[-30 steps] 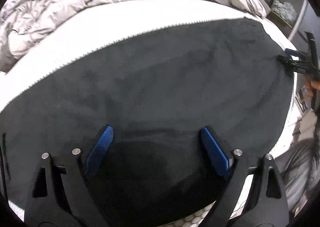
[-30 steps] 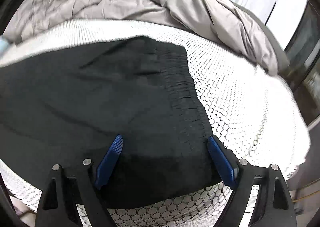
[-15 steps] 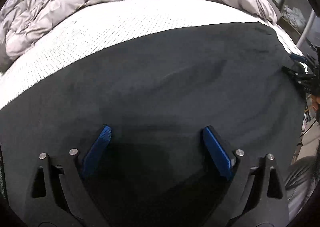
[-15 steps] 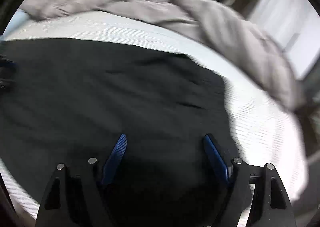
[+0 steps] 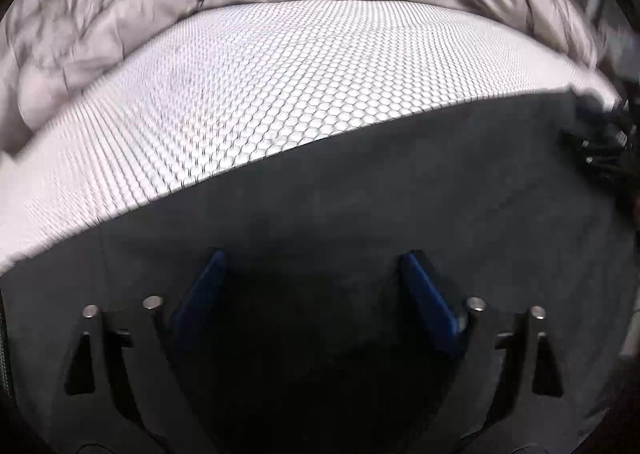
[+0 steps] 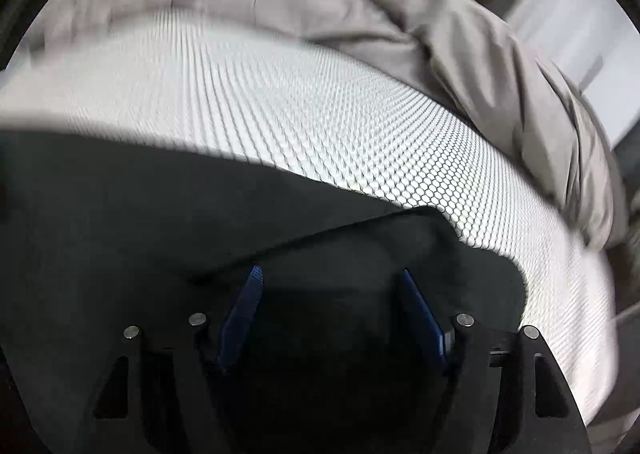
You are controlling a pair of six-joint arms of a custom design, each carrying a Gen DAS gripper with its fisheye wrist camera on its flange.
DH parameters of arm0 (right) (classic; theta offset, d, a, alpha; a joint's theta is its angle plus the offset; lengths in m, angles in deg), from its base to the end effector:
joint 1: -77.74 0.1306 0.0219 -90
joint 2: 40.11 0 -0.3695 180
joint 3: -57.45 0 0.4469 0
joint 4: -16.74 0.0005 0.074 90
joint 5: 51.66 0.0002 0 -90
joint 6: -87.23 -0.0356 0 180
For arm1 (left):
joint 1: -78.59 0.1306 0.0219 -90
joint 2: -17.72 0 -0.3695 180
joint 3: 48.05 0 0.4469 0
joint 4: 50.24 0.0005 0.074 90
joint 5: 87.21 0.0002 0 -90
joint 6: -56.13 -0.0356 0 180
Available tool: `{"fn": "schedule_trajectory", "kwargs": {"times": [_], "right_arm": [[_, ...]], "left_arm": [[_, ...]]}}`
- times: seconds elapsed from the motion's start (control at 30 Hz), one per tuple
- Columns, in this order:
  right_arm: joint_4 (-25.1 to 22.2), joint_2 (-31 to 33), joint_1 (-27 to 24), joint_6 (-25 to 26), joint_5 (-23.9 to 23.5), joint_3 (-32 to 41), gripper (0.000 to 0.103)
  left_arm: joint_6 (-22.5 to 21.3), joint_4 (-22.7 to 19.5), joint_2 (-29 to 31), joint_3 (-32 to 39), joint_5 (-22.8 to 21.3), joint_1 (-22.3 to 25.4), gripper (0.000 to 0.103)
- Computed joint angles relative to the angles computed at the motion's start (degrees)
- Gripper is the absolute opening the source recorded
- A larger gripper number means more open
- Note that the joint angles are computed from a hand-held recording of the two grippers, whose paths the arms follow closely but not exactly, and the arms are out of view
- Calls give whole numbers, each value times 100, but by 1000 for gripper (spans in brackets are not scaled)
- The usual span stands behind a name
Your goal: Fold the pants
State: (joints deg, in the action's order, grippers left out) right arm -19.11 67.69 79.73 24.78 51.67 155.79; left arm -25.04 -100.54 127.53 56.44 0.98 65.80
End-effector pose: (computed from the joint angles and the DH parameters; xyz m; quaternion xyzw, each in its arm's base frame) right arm 0.6518 0.0139 0.3316 -0.1915 0.8996 -0.1882 0.3445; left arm 0.6377 -0.1441 0.3462 0.0283 0.9548 -0.0406 0.2931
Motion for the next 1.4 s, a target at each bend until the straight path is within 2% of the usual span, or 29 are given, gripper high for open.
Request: {"fn": "schedule_trajectory", "kwargs": {"times": [0.03,0.1,0.13,0.17,0.27,0.33,0.37,0.47,0.57,0.6,0.67,0.73,0.83,0.87,0.9,0.93,0.97,1.0,1.03,1.1,1.13,1.2,1.23,1.27,1.3,1.33,1.4], "right_arm": [[-64,29,-96,-185,-8,111,70],[70,115,-227,-486,428,277,61],[255,140,-215,-541,896,238,67],[358,184,-250,-606,1046,244,74],[-145,65,-413,-997,185,332,75],[-325,-236,-621,-1195,-543,239,75],[-409,-458,-833,-1444,-1069,139,75],[-664,-727,-1384,-1969,-2078,-32,77],[-762,-890,-2033,-2437,-3333,-450,77],[-938,-797,-2220,-2570,-3799,-440,77],[-1426,-564,-2588,-2649,-4944,-414,76],[-1340,-634,-2787,-2664,-5688,-636,76],[-1436,-631,-2814,-2648,-6415,-763,76],[-1356,-603,-2695,-2698,-6326,-765,76],[-1257,-586,-2583,-2800,-6147,-756,67],[-1176,-604,-2495,-2895,-5891,-757,45],[-935,-711,-2369,-3059,-5525,-819,33],[-750,-806,-2336,-3092,-5391,-863,17],[-486,-1002,-2277,-3069,-5178,-988,14],[-138,-1331,-2207,-3063,-4985,-1190,13],[-177,-1349,-2163,-2953,-4638,-1166,13],[-649,-1087,-2084,-2731,-3909,-922,15],[-913,-926,-2002,-2568,-3431,-784,25],[-1028,-836,-1955,-2434,-3222,-741,29],[-954,-892,-1958,-2460,-3252,-782,30],[-833,-1011,-1955,-2523,-3260,-839,35],[-327,-1341,-1936,-2645,-3147,-1037,52]], "left_arm": [[58,57,-38,-49,87,44,92],[-74,49,-47,-69,-94,13,93],[-111,65,-38,-74,-128,1,94],[-119,66,-13,-57,-162,-10,94],[-65,33,-40,-47,-244,-24,94],[7,-1,-134,-90,-278,-40,89],[21,23,-269,-197,-163,-36,89],[-112,234,-648,-606,-53,-101,89],[-266,9,-662,-624,-233,-194,89],[-270,-11,-640,-619,-272,-210,89],[-237,-10,-634,-635,-329,-254,89],[-217,-17,-635,-634,-342,-271,89],[-236,-6,-662,-684,-333,-256,89],[-239,4,-674,-702,-330,-254,89],[-244,9,-674,-702,-331,-251,89],[-233,25,-685,-720,-338,-257,89],[-236,32,-697,-737,-336,-249,89],[-235,38,-710,-752,-339,-252,89],[-233,48,-719,-764,-336,-253,89],[-233,39,-712,-761,-313,-246,90],[-234,45,-702,-757,-273,-244,90],[-238,49,-691,-755,-185,-228,91],[-250,56,-690,-760,-167,-226,91],[-260,45,-679,-752,-206,-240,91],[-271,44,-678,-750,-219,-238,91],[-262,47,-684,-754,-231,-245,91],[-273,44,-691,-762,-226,-234,91]]}}
